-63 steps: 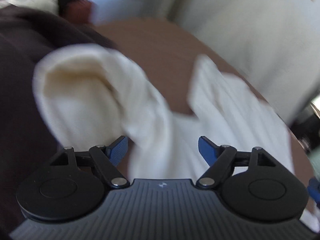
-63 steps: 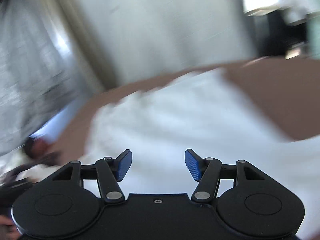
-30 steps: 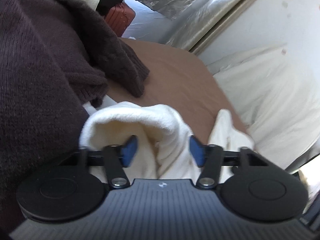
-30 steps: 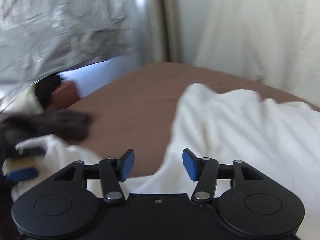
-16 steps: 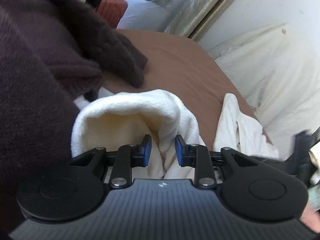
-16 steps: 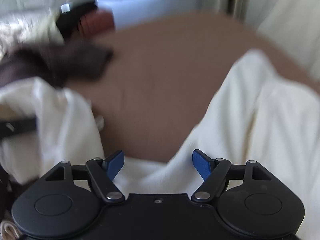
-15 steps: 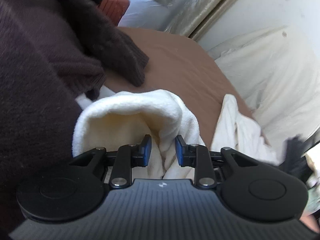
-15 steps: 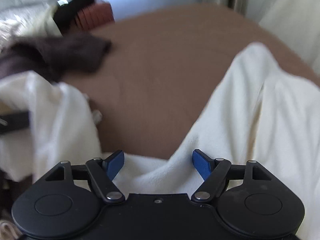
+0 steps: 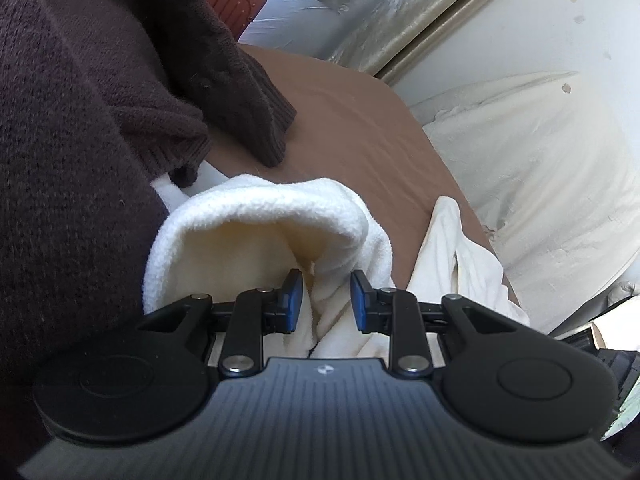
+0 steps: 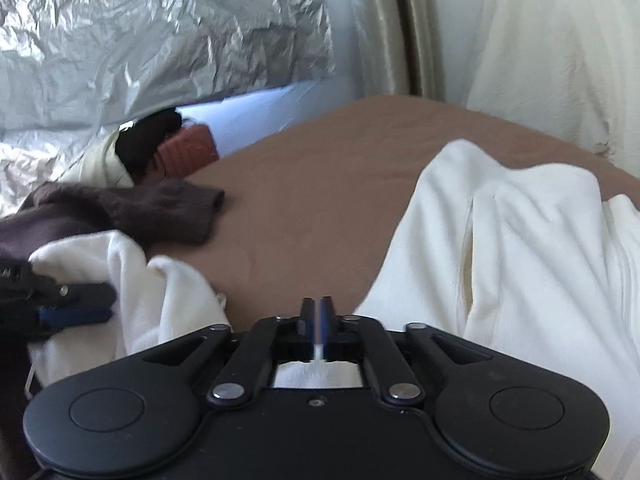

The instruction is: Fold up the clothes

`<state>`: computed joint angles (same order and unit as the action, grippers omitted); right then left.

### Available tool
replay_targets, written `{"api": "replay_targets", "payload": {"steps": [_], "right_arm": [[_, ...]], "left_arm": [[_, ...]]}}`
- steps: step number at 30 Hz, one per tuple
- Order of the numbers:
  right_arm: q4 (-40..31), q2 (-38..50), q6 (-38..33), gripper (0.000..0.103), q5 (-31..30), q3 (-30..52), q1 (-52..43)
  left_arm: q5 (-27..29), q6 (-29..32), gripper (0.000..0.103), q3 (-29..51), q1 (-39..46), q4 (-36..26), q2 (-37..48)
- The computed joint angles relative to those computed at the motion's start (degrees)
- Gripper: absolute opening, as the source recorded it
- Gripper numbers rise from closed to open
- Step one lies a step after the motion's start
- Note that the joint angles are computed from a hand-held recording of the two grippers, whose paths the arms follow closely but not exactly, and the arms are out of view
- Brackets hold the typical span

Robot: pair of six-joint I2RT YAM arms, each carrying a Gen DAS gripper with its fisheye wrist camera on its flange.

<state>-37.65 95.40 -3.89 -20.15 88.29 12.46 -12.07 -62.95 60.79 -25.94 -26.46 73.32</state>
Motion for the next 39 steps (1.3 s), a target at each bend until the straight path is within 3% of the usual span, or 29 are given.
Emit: {"api": "replay_targets", "payload": {"steps": [1,2,3,10,14,17,19,20,21,23,27,30,32,34,35,36,39], "right_arm": [[-1.3,0.4,-0.1,0.033,0.8,1.0,0.0],[-2.1,0.7,0.3,0.051,1.9,1.9,0.2],[-2.9,0.4,0.4,0.053,2.5,2.3,0.1],[-16.5,2.4,-4.0,0.055,0.1,12.0,-0.9],[-10.9,-2.3,-0.5,0.061,0.1,6.9,-0.8],[-2.6,-6.1,10.5,0.068,2.6,0.1,-0.1],[-1.3,-6.3,15.7,0.052,3.0,-1.6,0.2],[-2.7,-5.5,14.3,0.031,1.7,-1.0,0.2],[-3.6,-4.9,13.2,0.029,0.6,-0.6,0.2],[-2.8,-5.5,12.9,0.035,-0.6,-1.7,0.2],[-3.1,-2.0,16.1,0.068,-11.2,0.7,-1.1],[-6.5,3.7,16.0,0.069,-12.3,6.2,1.7],[-11.0,8.7,15.9,0.069,-10.8,11.4,4.0],[-8.8,11.0,20.2,0.069,-13.7,10.9,4.7],[-7.0,11.1,21.6,0.052,-14.7,9.3,4.8],[-5.7,10.9,22.7,0.017,-14.5,7.9,5.1],[4.3,3.0,26.8,0.014,-10.6,-2.3,5.1]], "left_arm": [[-0.3,0.3,0.025,0.0,-0.2,0.3,0.3],[-0.5,0.7,0.025,0.1,-0.5,0.6,0.6],[-0.5,1.2,0.025,0.2,-0.7,1.1,0.9],[-4.0,5.7,0.022,4.9,-3.5,-4.8,2.6],[-1.6,0.9,0.023,0.2,-0.7,-3.7,-2.4],[2.1,-3.3,0.022,-5.4,1.9,0.0,-7.4],[3.3,-3.5,0.024,-6.0,2.4,-0.2,-8.6],[3.5,-3.5,0.025,-6.1,2.3,-0.2,-8.8],[3.2,-3.7,0.026,-6.0,2.0,-0.2,-8.6],[2.3,-4.6,0.026,-5.3,1.5,-0.8,-7.8],[1.7,-6.5,0.026,-5.9,1.0,0.3,-8.0],[0.9,-6.6,0.029,-6.1,0.4,0.5,-7.9],[-1.5,-4.4,0.029,-2.1,-1.0,-3.6,-4.3],[-4.1,-2.6,0.029,2.5,-2.9,-7.9,0.1],[-4.9,-2.3,0.029,3.9,-3.5,-9.0,1.4],[-5.1,-2.1,0.029,4.7,-3.8,-9.5,2.0],[-6.6,-2.9,0.029,4.5,-4.3,-9.4,1.1]]}}
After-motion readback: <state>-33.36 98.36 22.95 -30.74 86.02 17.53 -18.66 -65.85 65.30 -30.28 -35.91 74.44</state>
